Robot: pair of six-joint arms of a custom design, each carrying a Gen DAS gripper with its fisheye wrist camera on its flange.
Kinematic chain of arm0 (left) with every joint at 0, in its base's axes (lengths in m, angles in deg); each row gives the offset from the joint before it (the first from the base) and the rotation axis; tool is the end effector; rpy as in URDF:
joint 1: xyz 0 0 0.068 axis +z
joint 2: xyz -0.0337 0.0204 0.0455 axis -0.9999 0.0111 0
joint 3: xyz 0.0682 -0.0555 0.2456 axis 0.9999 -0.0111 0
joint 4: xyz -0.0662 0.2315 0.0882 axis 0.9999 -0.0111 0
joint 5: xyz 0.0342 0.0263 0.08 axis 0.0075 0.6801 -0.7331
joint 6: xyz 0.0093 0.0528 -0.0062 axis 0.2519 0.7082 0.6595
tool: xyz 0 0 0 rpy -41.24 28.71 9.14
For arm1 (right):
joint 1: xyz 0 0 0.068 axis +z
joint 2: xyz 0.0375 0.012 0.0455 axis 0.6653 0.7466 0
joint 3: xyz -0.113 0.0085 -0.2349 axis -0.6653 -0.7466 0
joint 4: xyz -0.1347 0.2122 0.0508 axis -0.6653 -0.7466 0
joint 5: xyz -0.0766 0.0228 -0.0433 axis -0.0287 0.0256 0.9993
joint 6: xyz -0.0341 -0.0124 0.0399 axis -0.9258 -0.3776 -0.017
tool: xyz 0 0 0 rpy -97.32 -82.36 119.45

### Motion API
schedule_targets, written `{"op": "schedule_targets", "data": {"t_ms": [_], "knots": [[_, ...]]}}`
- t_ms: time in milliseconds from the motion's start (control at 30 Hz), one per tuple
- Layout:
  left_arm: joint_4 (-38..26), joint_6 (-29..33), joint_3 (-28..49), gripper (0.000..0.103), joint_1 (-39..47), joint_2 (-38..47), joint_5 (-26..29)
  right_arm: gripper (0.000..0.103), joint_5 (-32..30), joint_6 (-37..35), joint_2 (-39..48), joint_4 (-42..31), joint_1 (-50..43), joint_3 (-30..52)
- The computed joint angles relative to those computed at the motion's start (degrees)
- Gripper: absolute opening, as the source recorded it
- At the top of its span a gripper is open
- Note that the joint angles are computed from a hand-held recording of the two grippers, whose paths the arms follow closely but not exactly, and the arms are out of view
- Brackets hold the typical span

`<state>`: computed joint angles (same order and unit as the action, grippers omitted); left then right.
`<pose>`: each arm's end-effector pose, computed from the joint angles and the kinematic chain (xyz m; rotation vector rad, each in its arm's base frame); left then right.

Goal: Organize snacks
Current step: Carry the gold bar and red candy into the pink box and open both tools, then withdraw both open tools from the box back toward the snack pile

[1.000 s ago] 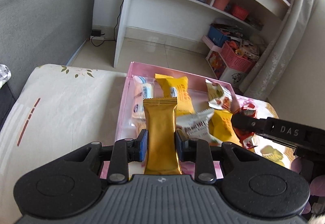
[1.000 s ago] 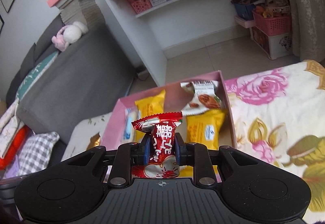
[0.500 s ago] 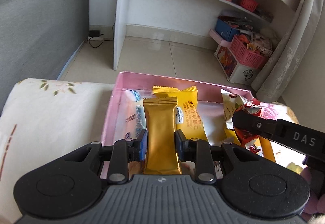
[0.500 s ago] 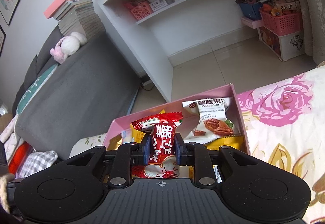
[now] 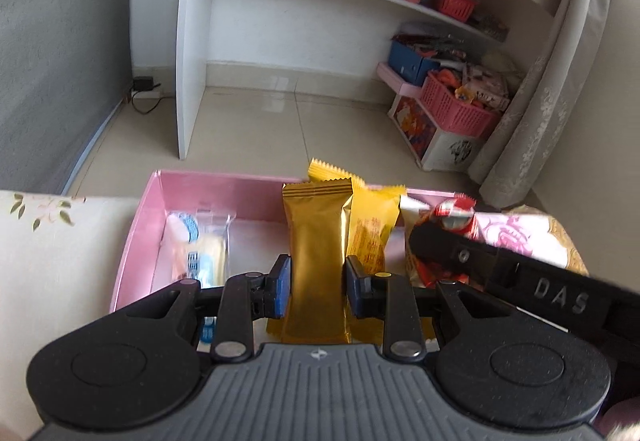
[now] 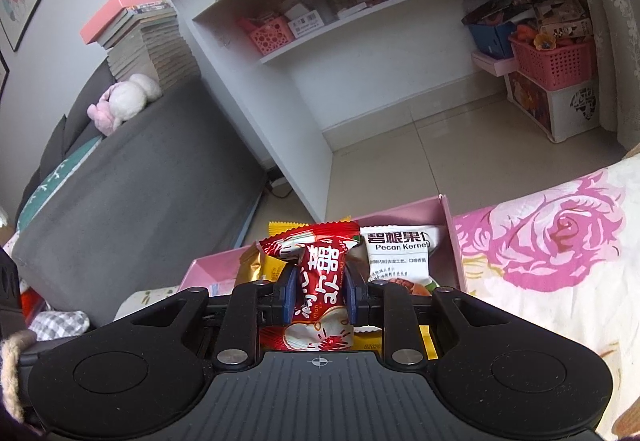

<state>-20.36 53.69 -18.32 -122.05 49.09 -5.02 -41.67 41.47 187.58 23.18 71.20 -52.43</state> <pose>0.3480 -0.2301 0.0594 0.5650 2.3417 -0.5373 0.2721 0.1384 0.0389 0.5436 2.0768 0.3652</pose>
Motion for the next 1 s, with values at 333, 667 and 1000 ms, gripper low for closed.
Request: {"op": "schedule_targets", "data": {"t_ms": [333, 667, 1000], "knots": [[0.3, -0.8, -1.6, 0.038, -0.3, -1.4, -3.7, 0.033, 0.8, -0.7, -0.6, -0.4, 0.9, 0.2], [-1.9, 1.4, -2.7, 0.058, -0.6, -3.6, -6.6, 0.067, 3.1, 2.2, -6.1, -5.4, 2.9, -1.6], [-3.1, 2.4, -9.7, 0.078, 0.1, -11.0, -6.0, 0.083, 7.2, 7.7, -17.7, -23.4, 8.2, -1.5]]}}
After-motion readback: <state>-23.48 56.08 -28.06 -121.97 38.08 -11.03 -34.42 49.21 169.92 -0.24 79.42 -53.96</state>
